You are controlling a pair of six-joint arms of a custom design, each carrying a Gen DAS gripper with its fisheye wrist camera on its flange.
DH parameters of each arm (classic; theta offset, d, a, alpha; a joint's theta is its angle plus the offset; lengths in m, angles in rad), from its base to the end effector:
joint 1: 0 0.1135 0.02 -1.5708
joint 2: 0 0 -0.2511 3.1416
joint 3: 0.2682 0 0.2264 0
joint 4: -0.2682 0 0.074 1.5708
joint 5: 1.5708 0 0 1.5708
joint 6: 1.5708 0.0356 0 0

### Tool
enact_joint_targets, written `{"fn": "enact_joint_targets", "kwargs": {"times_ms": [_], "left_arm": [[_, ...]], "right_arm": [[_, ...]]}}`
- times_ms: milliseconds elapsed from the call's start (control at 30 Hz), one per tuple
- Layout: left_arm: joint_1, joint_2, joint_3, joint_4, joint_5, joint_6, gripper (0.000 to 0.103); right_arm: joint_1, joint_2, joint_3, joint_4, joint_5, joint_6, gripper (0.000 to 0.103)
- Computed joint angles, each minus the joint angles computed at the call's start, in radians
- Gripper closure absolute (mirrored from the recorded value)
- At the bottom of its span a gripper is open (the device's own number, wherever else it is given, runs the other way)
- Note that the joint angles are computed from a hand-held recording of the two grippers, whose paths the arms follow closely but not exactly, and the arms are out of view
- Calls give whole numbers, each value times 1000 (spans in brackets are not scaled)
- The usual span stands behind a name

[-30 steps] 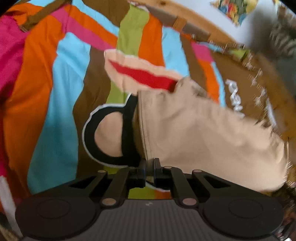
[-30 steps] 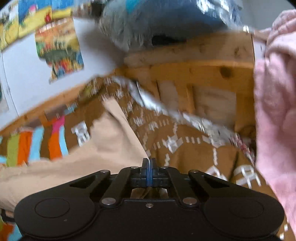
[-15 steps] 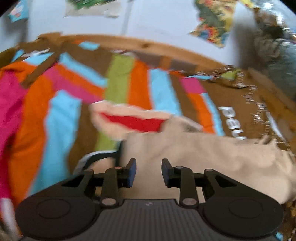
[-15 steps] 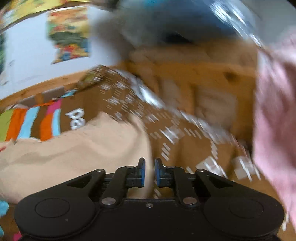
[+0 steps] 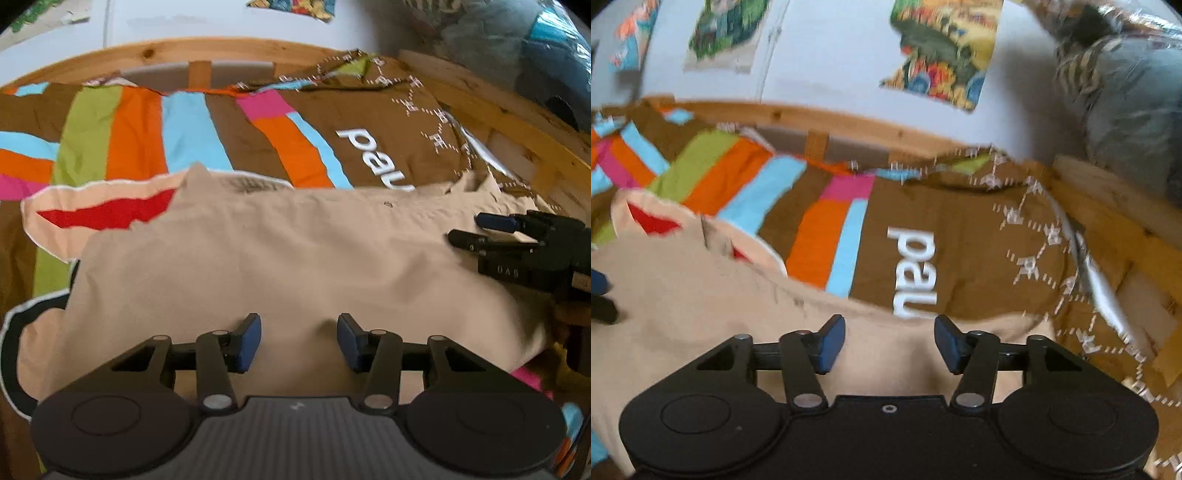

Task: Fold large clothes

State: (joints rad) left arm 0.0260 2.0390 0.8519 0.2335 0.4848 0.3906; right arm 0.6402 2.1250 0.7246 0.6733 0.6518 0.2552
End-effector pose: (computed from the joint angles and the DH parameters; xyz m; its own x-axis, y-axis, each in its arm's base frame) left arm 0.3320 -0.0080 0.0716 -0.6599 0.3198 -0.6799 0.5385 0.8324 -0.1311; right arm 0.2733 0.1767 0.0540 -0.5439 -0.1549 -0.8247 0.0268 0.9791 -0.2016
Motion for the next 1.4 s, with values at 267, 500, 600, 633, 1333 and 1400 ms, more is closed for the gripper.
{"fn": "enact_joint_targets", "kwargs": {"times_ms": [267,500,600,633,1333,1400], "left_arm": [[-17,35,-1,-6,-41,66,54],[21,4,7,-45,15,0,54],[53,-19,8,-71,57,-51,49],[53,-20,15,-83,53,-58,49],[22,-10,25,-84,-43,-46,32],[27,-3,49,-116,-36,-63,32]], "right_arm": [[129,130,-55,34,111,214,47],[154,205,-33,72,147,216,47],[139,142,-66,61,103,236,39],[137,108,-83,68,101,240,34],[62,160,35,166,81,50,13],[124,98,-42,132,146,171,13]]}}
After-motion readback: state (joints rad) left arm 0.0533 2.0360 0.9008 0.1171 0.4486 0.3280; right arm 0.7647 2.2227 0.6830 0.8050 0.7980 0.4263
